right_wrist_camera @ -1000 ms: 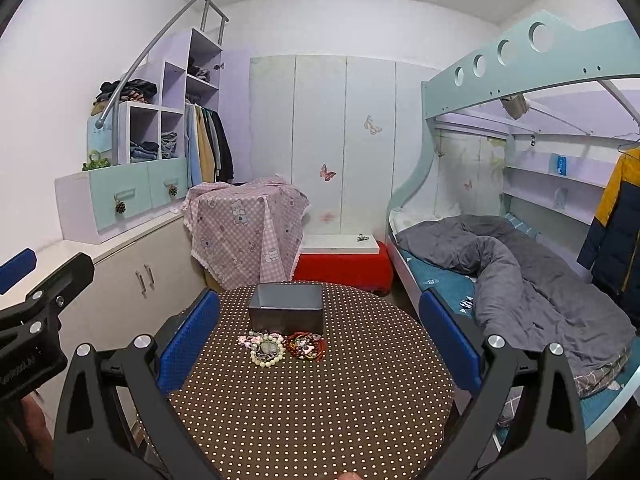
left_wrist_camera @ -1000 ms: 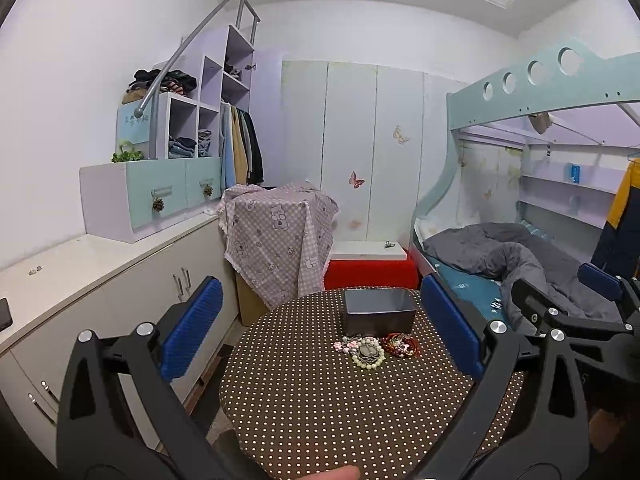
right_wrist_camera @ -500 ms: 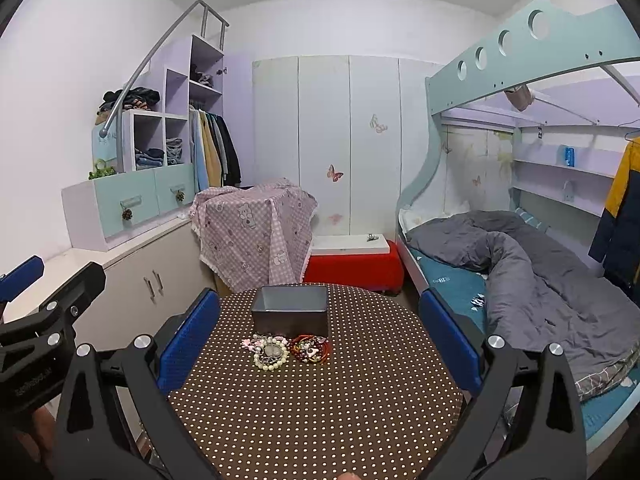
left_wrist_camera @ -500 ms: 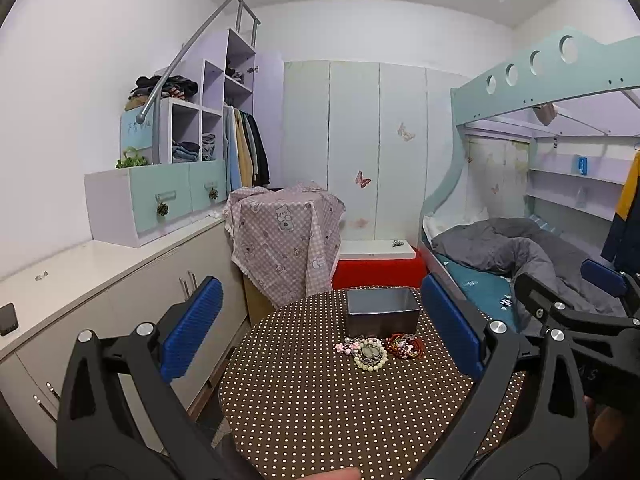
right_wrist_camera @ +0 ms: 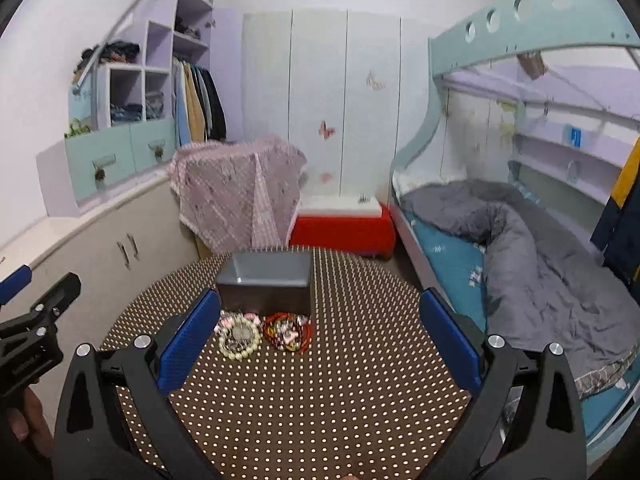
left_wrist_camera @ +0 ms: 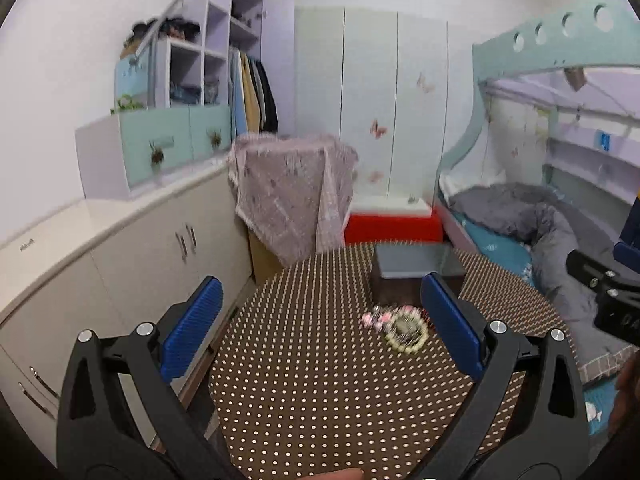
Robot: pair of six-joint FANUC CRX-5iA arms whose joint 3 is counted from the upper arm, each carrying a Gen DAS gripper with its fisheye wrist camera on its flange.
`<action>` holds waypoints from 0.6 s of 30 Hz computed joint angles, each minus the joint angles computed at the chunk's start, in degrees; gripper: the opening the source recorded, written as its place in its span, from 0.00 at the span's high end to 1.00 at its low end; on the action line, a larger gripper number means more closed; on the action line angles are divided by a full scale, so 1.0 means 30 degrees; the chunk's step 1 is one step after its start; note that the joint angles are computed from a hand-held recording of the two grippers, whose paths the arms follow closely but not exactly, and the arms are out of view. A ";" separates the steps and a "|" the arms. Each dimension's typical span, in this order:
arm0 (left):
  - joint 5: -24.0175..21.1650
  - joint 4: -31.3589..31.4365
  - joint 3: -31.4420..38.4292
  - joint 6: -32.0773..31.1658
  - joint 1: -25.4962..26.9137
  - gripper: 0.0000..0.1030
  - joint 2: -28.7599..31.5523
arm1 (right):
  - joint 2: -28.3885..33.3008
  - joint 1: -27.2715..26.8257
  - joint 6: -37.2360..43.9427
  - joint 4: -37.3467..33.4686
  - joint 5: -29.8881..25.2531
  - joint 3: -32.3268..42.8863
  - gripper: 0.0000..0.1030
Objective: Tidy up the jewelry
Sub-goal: 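Lower the left tool onto the green bead bracelet and close it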
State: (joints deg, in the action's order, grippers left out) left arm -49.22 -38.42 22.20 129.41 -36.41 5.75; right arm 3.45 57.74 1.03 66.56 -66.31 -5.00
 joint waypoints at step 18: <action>-0.2134 0.9434 0.4264 -0.7770 0.2641 0.06 0.7125 | 0.1917 -0.2497 0.4183 -0.6822 0.1093 0.1783 0.08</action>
State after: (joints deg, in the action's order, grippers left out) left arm -55.62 -10.12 34.99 106.10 -28.48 27.12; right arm 9.20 50.25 13.58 46.10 -63.03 0.35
